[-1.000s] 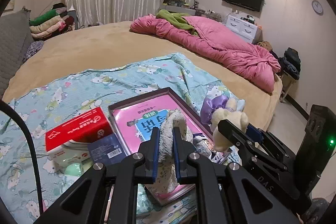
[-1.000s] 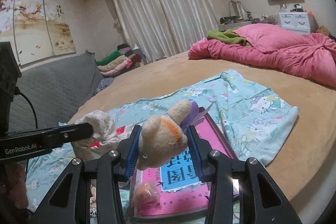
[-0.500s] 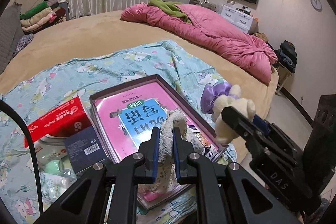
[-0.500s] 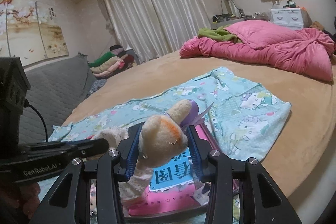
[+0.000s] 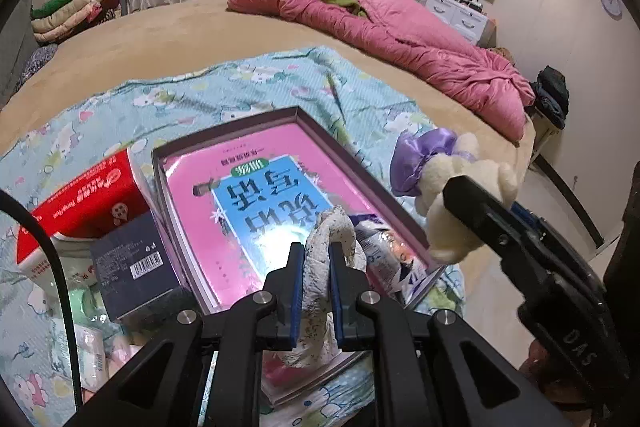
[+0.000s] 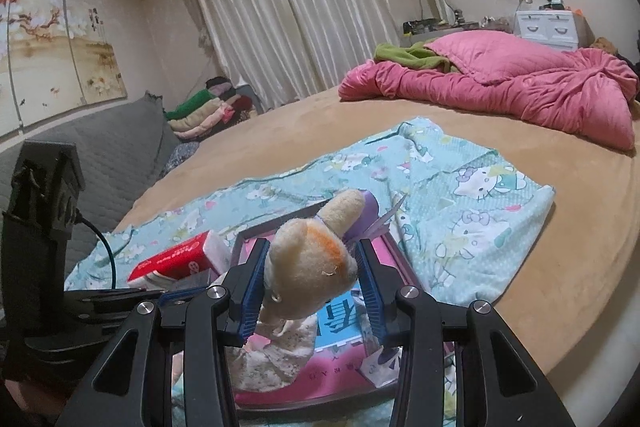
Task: Organize soft objects
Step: 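Lower the cloth over the pink tray with the left tool while the right tool lowers the bunny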
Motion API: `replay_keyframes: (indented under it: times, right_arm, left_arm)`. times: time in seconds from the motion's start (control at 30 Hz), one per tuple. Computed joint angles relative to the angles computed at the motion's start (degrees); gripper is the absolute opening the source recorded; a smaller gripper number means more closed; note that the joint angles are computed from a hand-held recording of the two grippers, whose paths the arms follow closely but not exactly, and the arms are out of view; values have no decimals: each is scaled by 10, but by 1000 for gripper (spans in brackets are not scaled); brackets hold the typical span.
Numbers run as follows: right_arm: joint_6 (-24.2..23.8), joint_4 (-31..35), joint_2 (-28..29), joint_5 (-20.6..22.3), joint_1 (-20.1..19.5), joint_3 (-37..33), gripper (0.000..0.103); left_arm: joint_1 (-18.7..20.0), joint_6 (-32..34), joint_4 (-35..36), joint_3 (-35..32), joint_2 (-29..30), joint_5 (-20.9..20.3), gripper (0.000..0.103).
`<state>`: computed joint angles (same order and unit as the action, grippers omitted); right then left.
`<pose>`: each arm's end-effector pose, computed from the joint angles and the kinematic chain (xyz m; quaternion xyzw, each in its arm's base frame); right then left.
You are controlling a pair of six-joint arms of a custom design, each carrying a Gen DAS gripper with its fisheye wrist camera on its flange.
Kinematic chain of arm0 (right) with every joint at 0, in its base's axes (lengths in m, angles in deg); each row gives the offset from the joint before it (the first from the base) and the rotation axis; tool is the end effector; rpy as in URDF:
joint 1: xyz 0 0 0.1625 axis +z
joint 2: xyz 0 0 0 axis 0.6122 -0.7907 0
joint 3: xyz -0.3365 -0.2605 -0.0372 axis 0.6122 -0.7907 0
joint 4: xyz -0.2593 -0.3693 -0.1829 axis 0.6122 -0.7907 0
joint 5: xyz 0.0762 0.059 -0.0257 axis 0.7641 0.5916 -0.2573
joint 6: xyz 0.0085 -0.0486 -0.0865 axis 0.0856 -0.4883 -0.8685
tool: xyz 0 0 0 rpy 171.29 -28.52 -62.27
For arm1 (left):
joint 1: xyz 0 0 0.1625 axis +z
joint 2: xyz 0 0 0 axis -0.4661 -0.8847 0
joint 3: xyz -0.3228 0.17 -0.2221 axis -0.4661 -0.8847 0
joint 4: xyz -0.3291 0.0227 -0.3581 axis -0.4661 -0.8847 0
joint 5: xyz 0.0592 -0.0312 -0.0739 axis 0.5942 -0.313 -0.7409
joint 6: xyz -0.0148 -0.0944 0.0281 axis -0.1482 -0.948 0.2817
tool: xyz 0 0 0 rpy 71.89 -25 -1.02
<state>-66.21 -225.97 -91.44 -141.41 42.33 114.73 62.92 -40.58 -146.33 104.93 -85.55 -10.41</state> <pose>0.0685 -0.5078 0.2343 0.3595 -0.8703 0.3289 0.0715 -0.2931 -0.4689 0.0048 0.0285 0.8867 -0.3500 0.3007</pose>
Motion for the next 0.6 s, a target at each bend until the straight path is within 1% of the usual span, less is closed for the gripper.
replay_keyframes:
  times: [0.17, 0.27, 0.5, 0.6]
  right_arm:
    - [-17, 17, 15, -24, 2, -8, 45]
    - [-20, 26, 25, -41, 2, -14, 45]
    - [-31, 43, 33, -51, 3, -18, 45]
    - [-38, 53, 39, -65, 6, -22, 45]
  left_arm:
    - [10, -12, 20, -3, 5, -8, 12]
    - [13, -18, 31, -2, 7, -10, 12]
    - [17, -28, 46, 1, 9, -9, 12]
    - [19, -35, 52, 3, 7, -8, 12]
